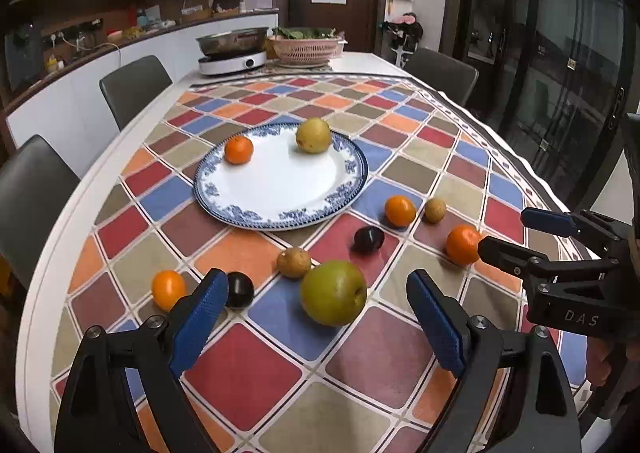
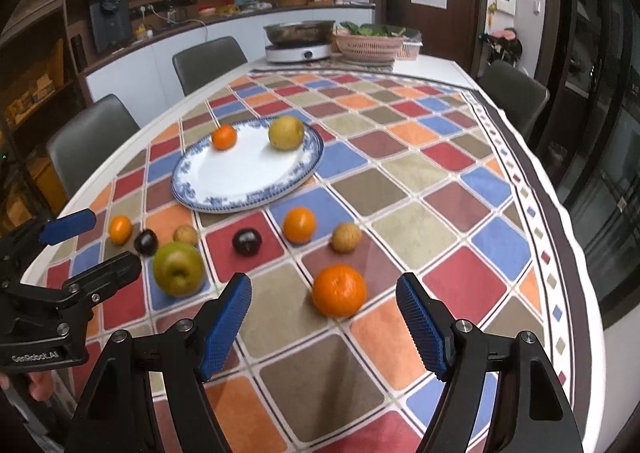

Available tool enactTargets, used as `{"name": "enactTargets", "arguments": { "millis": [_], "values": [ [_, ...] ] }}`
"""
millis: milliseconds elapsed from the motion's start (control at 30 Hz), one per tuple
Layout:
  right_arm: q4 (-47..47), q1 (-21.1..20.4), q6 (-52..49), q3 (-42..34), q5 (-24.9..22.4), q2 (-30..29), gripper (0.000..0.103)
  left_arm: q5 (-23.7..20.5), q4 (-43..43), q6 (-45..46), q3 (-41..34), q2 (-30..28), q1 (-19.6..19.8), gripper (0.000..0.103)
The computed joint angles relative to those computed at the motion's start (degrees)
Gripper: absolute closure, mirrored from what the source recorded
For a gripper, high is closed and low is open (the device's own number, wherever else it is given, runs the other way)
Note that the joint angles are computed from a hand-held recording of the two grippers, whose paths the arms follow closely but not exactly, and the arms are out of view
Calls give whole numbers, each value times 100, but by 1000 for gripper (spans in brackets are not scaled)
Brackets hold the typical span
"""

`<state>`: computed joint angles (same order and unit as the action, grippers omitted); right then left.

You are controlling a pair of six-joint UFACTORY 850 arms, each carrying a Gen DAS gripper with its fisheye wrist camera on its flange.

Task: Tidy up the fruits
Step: 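Grasp the mandarin with the right tool while the left tool grasps the green apple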

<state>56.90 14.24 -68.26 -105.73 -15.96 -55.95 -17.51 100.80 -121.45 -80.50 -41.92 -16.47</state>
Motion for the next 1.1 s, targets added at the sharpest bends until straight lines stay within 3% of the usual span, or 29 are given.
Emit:
{"name": "enactTargets", "arguments": {
  "millis": [500,833,1100],
  "values": [
    [-1487,-1,1559,-644,-233,-581,28,304,-1317,1349,-533,-579,120,13],
    [-2088,15,2160,-1073,-342,-882,35,527,-2072,2025,-758,-770,207,31],
    [-2147,8,2286,-1393,-582,-1091,49,825,-2198,2190,-788,-787,250,50]
  ]
}}
